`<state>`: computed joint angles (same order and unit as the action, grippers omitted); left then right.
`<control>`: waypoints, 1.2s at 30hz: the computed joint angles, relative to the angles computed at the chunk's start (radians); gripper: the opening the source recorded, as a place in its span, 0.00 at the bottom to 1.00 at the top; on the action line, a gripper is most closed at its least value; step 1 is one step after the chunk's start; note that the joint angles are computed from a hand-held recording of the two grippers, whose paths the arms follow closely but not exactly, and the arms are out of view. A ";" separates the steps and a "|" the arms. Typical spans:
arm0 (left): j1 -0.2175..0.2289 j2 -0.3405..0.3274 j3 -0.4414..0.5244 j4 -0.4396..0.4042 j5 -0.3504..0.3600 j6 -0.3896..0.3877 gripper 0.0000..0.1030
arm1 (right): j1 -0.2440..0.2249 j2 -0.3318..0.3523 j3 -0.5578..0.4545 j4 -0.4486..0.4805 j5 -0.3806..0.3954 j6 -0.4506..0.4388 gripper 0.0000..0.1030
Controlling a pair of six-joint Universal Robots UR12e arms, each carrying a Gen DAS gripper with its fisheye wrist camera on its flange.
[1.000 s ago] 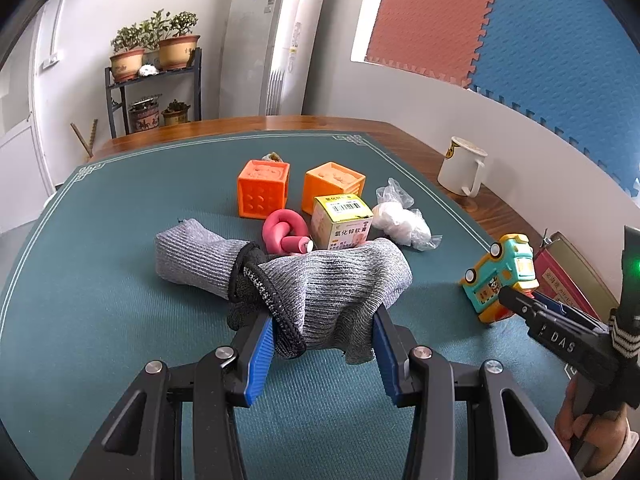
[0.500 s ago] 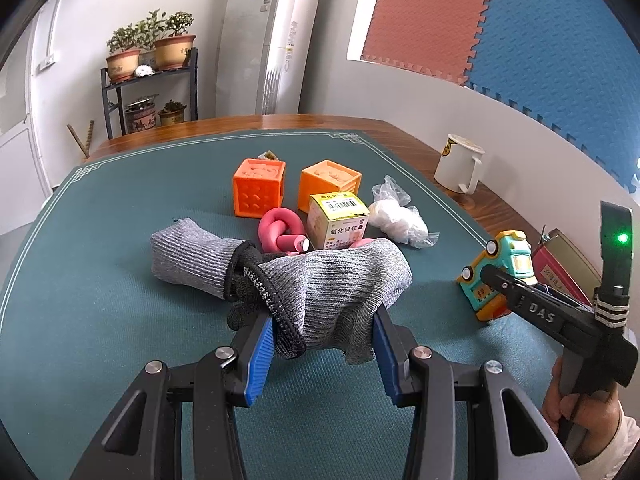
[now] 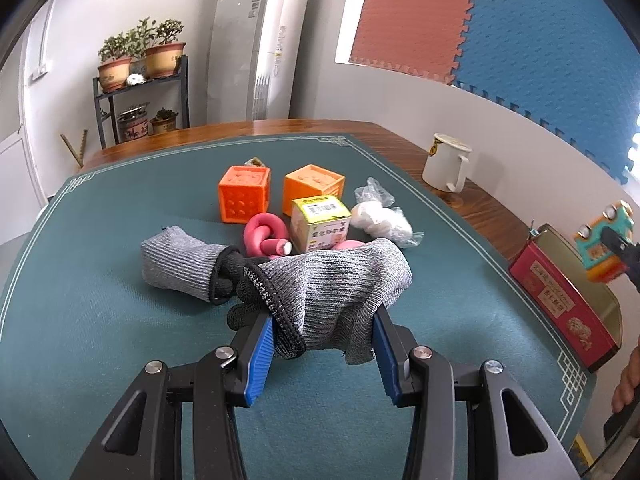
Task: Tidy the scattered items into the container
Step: 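Carry the toy bus with the right tool and lower it into the red tin, then open the right tool while the left tool drops the grey glove into the tin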
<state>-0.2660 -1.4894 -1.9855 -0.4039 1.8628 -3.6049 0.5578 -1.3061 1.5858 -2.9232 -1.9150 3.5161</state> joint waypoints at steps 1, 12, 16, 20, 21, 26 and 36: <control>-0.004 -0.001 0.003 0.001 0.001 0.002 0.46 | -0.007 -0.010 0.013 0.011 -0.024 0.013 0.54; -0.074 -0.053 0.088 -0.015 0.013 0.054 0.46 | -0.079 -0.062 0.101 0.116 -0.016 0.107 0.54; -0.102 -0.087 0.136 -0.027 0.015 0.080 0.46 | -0.104 -0.078 0.128 0.084 0.050 0.101 0.59; -0.127 -0.125 0.186 -0.040 0.014 0.109 0.46 | -0.098 -0.081 0.141 0.020 0.009 0.074 0.62; -0.133 -0.135 0.199 -0.043 0.012 0.117 0.46 | -0.100 -0.084 0.147 0.001 0.011 0.071 0.62; -0.156 -0.180 0.263 -0.053 -0.018 0.160 0.45 | -0.109 -0.101 0.180 -0.077 0.030 0.084 0.62; -0.191 -0.294 0.418 -0.043 -0.109 0.257 0.45 | -0.120 -0.116 0.204 -0.141 0.062 0.088 0.72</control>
